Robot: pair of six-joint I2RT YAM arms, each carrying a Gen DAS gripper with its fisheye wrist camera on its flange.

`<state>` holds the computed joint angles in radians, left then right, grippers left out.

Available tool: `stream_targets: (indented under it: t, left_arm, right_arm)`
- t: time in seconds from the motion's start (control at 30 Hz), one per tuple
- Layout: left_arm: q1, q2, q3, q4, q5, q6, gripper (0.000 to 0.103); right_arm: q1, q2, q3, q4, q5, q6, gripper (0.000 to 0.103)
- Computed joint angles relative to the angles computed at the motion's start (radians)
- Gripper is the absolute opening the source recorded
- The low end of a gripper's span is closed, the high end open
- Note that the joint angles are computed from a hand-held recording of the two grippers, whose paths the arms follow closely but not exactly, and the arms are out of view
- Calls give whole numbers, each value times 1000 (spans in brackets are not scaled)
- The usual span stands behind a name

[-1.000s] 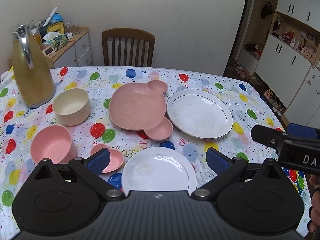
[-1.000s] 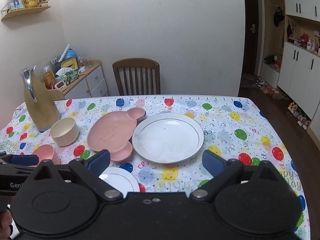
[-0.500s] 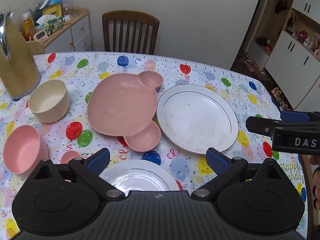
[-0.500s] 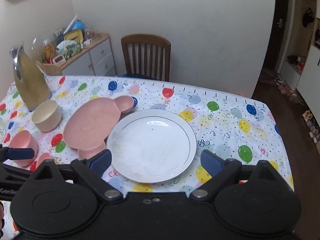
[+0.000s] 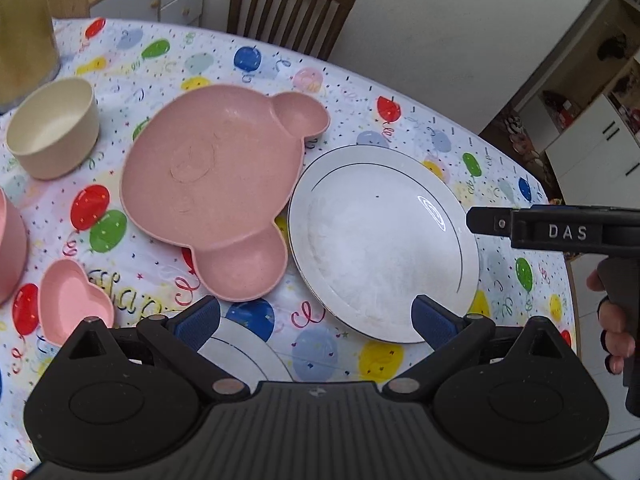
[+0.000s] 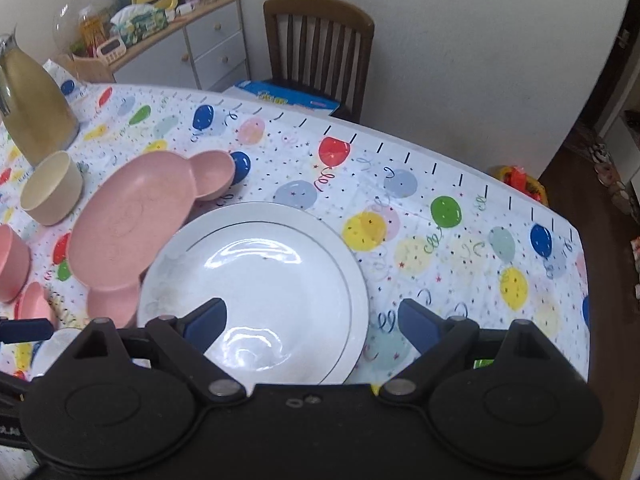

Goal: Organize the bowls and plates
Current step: 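Reach both grippers to the larger white plate and close on its rim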

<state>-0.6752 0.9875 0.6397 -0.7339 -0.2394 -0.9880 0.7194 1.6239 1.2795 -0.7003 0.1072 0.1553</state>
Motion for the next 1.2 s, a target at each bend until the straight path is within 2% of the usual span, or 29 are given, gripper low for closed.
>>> stream_targets:
  t: [0.1, 0.3, 0.4, 0.47, 0.53, 0.6, 0.67, 0.77, 0.9, 0.93, 1.03, 1.2]
  left_arm:
    - [37, 39, -11, 48, 28, -7, 102]
    - [105, 111, -23, 120, 93, -7, 102]
    - [119, 145, -28, 158, 113, -10, 101]
    - [125, 163, -34, 181, 134, -11, 94]
    - [136, 169, -47, 209, 162, -17, 93]
    - [147, 175, -64, 242, 191, -25, 87]
    - [154, 190, -69, 258, 200, -34, 74]
    - [176, 198, -81, 282, 222, -40, 65]
    - [203, 197, -102, 326, 255, -47, 61]
    - [209, 196, -110, 340, 265, -50, 56]
    - [227, 186, -139, 384, 308, -67, 40]
    - [235, 186, -152, 414, 327, -77, 27]
  right_arm:
    - [-37, 90, 84, -32, -37, -72, 85]
    - [-92, 271, 270, -122, -100, -170, 78]
    - [-114, 355, 364, -166, -120, -196, 70]
    - [-127, 402, 417, -187, -137, -208, 64]
    - [-138, 444, 462, -203, -156, -211, 54]
    - [-149, 485, 508, -224, -179, -217, 45]
    - [-154, 517, 550, -244, -190, -229, 39]
    - [-160, 538, 579, -260, -204, -254, 33]
    - [-173, 567, 615, -284, -231, -278, 24]
    - [-175, 572, 619, -288, -238, -284, 22]
    - [-180, 585, 630, -298, -248, -297, 18]
    - [-192, 587, 625, -293, -280, -307, 17]
